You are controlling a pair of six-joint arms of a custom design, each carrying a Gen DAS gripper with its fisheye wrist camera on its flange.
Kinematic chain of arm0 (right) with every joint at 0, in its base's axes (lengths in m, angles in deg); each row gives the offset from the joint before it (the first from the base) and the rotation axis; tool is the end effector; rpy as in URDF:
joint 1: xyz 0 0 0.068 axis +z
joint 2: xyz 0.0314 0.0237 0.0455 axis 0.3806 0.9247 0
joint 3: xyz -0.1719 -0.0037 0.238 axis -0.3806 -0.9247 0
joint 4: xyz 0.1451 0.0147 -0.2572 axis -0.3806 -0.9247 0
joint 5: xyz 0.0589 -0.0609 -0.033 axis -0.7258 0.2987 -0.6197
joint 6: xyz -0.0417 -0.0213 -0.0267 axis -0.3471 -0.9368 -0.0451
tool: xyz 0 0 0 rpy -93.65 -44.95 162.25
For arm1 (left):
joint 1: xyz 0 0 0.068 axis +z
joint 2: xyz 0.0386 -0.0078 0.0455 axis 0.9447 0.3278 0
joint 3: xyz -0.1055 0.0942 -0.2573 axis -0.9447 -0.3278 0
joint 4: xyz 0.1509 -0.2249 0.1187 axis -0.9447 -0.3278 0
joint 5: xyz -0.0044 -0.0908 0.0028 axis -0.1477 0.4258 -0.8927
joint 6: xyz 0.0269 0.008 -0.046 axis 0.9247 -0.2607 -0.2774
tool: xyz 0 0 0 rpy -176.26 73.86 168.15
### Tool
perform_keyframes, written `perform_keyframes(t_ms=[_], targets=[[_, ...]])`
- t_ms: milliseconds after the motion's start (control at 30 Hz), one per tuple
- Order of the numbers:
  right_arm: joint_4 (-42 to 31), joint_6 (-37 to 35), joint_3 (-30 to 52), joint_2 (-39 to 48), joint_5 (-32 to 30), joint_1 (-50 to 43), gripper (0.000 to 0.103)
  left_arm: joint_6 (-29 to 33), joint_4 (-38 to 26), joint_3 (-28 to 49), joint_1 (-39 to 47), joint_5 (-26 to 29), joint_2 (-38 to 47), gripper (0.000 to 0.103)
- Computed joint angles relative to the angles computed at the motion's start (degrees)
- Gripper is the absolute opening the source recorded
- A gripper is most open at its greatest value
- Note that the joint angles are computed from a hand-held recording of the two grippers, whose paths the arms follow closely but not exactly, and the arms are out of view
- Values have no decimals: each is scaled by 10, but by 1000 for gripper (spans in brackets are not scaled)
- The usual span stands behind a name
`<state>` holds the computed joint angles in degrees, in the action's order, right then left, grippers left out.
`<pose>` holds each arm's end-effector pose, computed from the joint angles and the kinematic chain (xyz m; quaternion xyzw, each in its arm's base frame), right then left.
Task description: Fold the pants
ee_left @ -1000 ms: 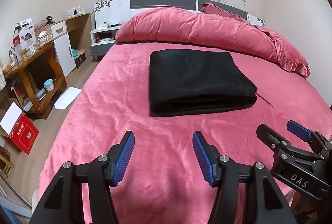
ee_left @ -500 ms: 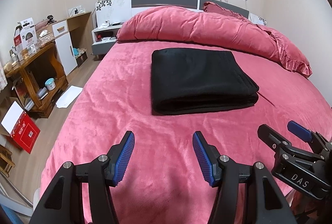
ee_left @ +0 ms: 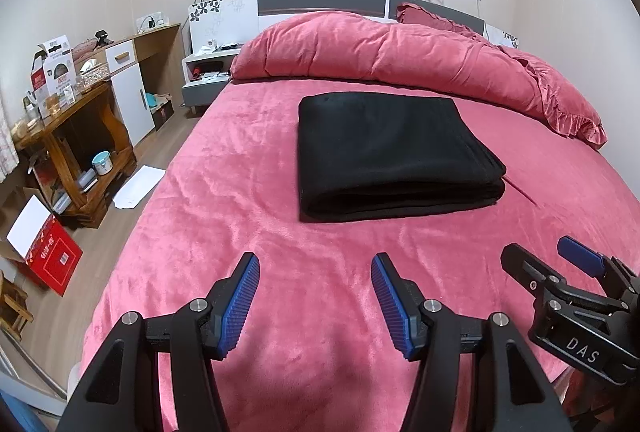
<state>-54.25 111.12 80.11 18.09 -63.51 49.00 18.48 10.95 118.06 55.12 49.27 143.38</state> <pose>0.2821 0.1257 0.3075 0.0877 0.9007 0.0106 0.4254 0.3236 -0.0894 0.3169 0.0809 0.9067 -0.0504 0.4108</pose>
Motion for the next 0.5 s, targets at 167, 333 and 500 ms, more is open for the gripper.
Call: perform_keyframes(t_ms=[167, 333, 500], targets=[[1, 1, -1, 1, -3, -2, 91, 4, -2, 1, 0, 0, 2, 59], [-2, 1, 0, 2, -7, -4, 91, 4, -4, 2, 1, 1, 5, 59], [-5, 4, 0, 4, -10, -4, 91, 4, -6, 3, 3, 3, 7, 59]])
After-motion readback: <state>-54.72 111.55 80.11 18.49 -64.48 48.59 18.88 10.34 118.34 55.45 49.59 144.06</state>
